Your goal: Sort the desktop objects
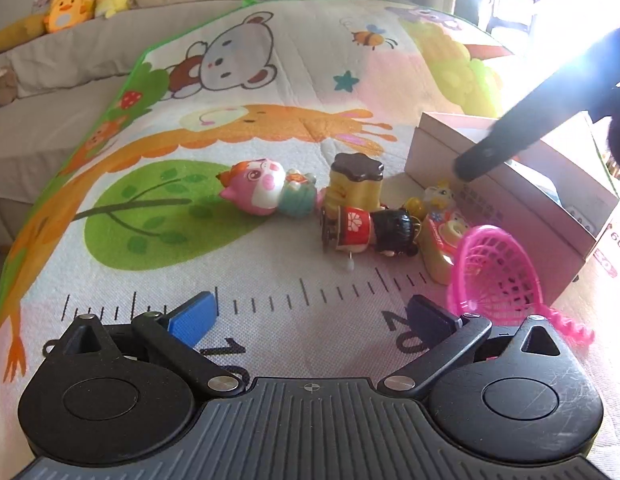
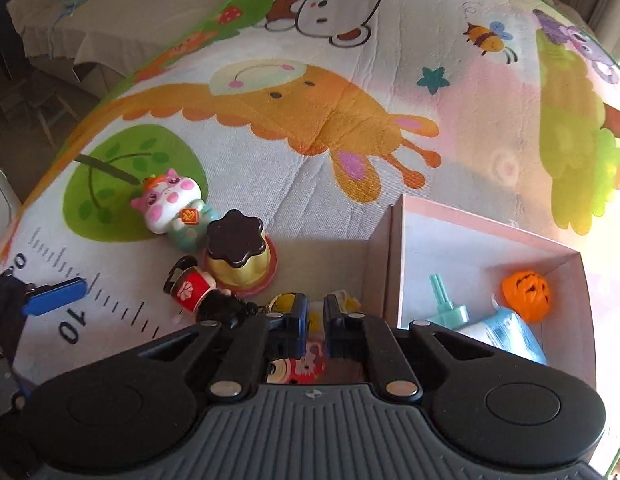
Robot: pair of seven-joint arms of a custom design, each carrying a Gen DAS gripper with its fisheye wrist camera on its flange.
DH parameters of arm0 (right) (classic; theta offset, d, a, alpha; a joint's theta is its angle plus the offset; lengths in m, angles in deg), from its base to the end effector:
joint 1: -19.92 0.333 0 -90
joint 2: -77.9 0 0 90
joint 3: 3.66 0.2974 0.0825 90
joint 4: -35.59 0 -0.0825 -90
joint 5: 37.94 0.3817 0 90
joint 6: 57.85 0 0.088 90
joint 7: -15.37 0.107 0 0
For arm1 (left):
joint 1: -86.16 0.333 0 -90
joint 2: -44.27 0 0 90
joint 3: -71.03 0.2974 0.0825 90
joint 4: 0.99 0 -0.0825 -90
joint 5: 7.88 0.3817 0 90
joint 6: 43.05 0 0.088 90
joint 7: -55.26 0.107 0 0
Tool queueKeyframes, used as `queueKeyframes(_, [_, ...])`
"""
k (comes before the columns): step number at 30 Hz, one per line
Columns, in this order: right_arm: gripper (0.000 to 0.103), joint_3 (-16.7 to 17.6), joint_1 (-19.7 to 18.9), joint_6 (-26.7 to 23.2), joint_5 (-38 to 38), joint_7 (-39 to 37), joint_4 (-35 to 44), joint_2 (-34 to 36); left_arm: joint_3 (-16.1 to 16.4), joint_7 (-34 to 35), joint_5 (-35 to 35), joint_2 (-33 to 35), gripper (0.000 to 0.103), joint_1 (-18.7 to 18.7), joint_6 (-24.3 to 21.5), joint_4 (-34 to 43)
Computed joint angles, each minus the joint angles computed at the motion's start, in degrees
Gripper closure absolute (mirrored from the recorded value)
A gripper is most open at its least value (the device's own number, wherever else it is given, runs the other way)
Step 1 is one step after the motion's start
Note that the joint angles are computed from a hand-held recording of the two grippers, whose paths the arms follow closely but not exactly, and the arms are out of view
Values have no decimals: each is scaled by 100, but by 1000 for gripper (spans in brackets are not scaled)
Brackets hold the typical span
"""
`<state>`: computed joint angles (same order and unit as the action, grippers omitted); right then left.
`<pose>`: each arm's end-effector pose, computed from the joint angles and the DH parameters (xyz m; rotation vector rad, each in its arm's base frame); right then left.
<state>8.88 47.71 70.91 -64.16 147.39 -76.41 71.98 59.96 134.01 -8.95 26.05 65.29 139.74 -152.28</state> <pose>0.4360 0.3592 0.5477 -2.0975 1.7279 -0.6353 0.3900 -0.2433 0.4362 -1.4526 2.0993 -1.0491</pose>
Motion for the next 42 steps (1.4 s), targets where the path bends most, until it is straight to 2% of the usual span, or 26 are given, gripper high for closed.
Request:
queueKeyframes(2, [93,94,-58,150,-469,568,-699,-806,-89,-22,50,-13,0,97,-27,8])
queueKeyframes(3, [85,174,-144,147,-661,830,-992,-1156,-159,-53,80,-21,0,163,-28,0])
queueKeyframes(4, [69,261,-262,90,-821,1091,-1221,-1444,-239,-95,113,-33,0,239,-26,-13])
queueKeyframes(6, [50,368,-572,-52,-1037,1718,-1730,-2054,-492,-216,236,-48,0,493,-65,6])
queueKeyframes(9, [49,337,-1023,-97,-984,2434,-2407,-2722,-986,-489,558,-71,0,998,-199,71])
queueKeyframes(12, [49,210,-1447,248,-848,3139,-3091,-3136,-1335,-834,895,-158,0,1371,-371,108])
queueKeyframes(14, [49,40,-1610,1060,-694,3555,-3640,-3354,-1266,-948,1005,-220,0,1311,-516,108])
queueKeyframes(17, [49,97,-1899,2137,-580,3833,-3986,-3313,-902,-898,994,-338,0,964,-806,86])
queueKeyframes(19, [35,404,-2183,2371,-629,4006,-3932,-3184,-818,-916,1024,-441,0,918,-974,71])
queueKeyframes(20, [33,519,-2266,2414,-632,4077,-3876,-3118,-838,-964,1079,-509,0,968,-1036,54])
queueKeyframes(21, [29,558,-2272,2470,-579,4122,-3860,-3092,-860,-1017,1137,-568,0,1022,-1084,39])
queueKeyframes(28, [30,575,-1888,3369,-50,3753,-3984,-2973,-801,-1141,1316,-935,0,1075,-1326,-35])
queueKeyframes(29, [30,677,-1912,3369,-45,3698,-3976,-3000,-809,-1149,1345,-1005,0,1081,-1350,-61])
queueKeyframes(32, [31,1302,-2045,2866,-389,3592,-3878,-3379,-814,-1168,1407,-1184,0,1099,-1416,-146])
queueKeyframes(34, [30,1479,-1887,2588,-566,3370,-3834,-3546,-770,-1179,1400,-1298,0,1091,-1434,-221])
queueKeyframes(37, [30,1449,-1457,2405,-670,2863,-3808,-3599,-649,-1144,1322,-1460,0,1040,-1481,-337])
queueKeyframes(40, [30,1355,-1063,2627,-739,2246,-3786,-3525,-658,-1188,1297,-1597,0,1104,-1570,-410])
queueKeyframes(42, [30,1430,-991,2821,-820,1960,-3680,-3342,-643,-1191,1284,-1653,0,1117,-1609,-438])
